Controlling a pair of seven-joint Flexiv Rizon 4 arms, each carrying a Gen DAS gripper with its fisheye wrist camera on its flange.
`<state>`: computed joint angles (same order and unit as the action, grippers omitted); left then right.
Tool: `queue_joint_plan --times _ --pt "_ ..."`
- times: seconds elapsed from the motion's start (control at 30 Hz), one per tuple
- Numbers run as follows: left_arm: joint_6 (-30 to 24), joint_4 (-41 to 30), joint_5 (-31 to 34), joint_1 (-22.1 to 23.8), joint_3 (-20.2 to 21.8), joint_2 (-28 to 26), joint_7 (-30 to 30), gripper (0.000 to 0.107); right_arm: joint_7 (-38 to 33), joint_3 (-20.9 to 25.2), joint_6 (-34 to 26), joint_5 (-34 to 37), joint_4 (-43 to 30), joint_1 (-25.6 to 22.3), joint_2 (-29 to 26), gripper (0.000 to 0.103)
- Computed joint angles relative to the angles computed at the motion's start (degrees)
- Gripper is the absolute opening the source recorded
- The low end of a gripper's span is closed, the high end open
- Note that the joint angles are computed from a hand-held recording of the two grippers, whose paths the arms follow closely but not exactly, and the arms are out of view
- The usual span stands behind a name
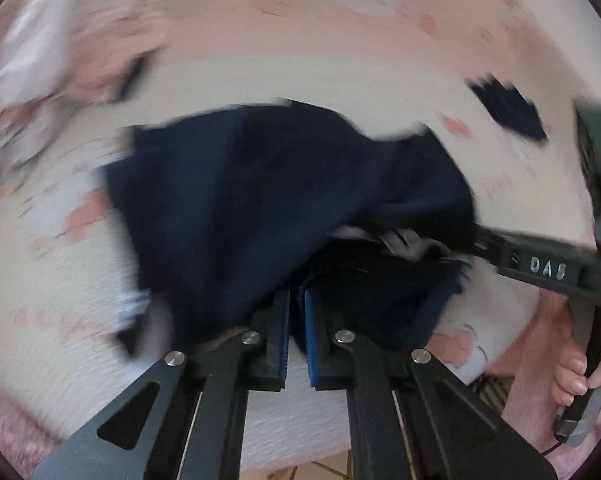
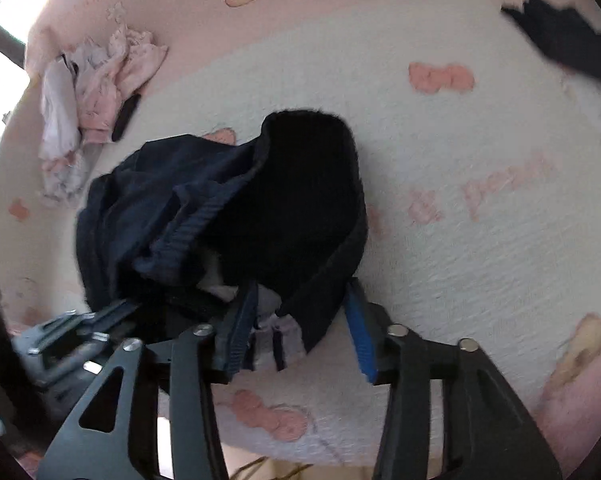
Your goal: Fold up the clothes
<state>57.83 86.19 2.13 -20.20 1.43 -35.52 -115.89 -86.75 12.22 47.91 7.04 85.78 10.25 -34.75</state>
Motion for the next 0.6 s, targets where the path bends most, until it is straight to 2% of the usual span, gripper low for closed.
queue_joint_plan --times 0.03,0.13,0.27,0.3,0.4,0.43,0.5,0.6 --pt "1.12 1.85 0.04 0.08 0.71 1.44 -1.34 0.007 1.11 -1.35 0.71 -1.76 0.92 0.97 0.43 0.027" --pt "1.68 6.06 0.5 0.2 2.08 5.25 -4.37 0.007 3.0 -2.45 0.85 -3.56 1.94 0.94 1.3 0.023" --pt "2.45 11.85 -4.7 3.6 -2.77 8.07 -1.23 0.01 4.96 -4.05 3.27 -7.1 4.95 1.35 3.43 0.023" --pt "2.02 12.06 -4.36 3.21 -2.85 8.19 -0.63 0.011 4.58 -3.51 3.19 -6.79 5.08 0.8 3.7 0.024" --pt "-4.37 6.96 4.93 -2.0 1.67 7.53 -3.46 0.026 -0.11 1.27 -0.77 0.24 2.28 -3.33 3.42 0.028" --pt "-5.02 5.59 7.49 -2.9 2.35 7.27 -4.03 0.033 -2.44 3.33 -3.41 4.21 0.58 -5.23 3.1 0.033" --pt "-2.85 4.77 9.94 -3.1 2.31 7.31 -4.51 0.034 -4.74 5.53 -8.12 10.94 -1.42 -7.24 2.76 0.039" --pt "3.04 5.27 10.11 -2.57 1.27 7.18 -5.53 0.036 -4.86 6.16 -13.6 17.75 -2.98 -8.19 2.61 0.04"
